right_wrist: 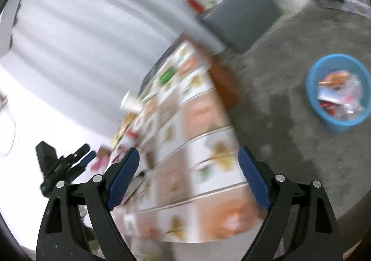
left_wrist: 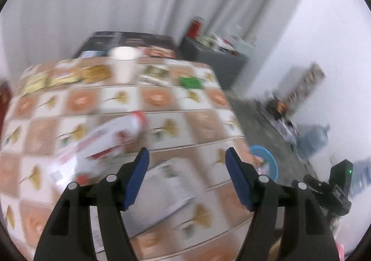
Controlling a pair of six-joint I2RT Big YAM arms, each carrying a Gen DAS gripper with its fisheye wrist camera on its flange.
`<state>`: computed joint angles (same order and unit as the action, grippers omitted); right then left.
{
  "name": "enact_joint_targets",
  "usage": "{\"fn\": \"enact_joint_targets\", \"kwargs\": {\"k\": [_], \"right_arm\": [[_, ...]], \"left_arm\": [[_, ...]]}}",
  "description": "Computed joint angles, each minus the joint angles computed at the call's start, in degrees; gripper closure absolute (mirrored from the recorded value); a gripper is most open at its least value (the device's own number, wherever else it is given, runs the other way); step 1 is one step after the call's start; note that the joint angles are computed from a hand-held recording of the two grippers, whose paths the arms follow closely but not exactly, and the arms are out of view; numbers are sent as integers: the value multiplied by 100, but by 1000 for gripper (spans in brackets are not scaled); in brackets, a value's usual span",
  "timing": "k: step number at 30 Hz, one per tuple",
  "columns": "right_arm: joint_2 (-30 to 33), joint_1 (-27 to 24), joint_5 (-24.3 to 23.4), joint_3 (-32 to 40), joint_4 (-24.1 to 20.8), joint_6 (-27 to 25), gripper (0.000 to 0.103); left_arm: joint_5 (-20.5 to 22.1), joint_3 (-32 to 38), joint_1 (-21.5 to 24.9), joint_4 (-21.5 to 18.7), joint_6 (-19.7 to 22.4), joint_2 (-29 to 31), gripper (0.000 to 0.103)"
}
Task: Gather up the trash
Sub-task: 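Swing both tools back toward the table, then grasp the white CABLE box with the left tool while the right tool grasps the AD milk bottle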
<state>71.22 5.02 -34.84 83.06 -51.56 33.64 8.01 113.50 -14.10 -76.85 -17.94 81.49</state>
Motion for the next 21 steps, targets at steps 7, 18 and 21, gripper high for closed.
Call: {"fn": "enact_joint_targets", "kwargs": {"k": [7,18,21], "right_arm": [[1464,1275,-727,1720,-287,556,20],[4278,2323,-40,5335,-2301,1622,20],[4547,2433,181,5682,-2429,1799,23]], "left_arm": [[-41,-1969,439,731,78,-1299,37],[460,-2936,876,1298,-343,-1808,37],[535,-3049,973,1386,-294,-1910,37]]}}
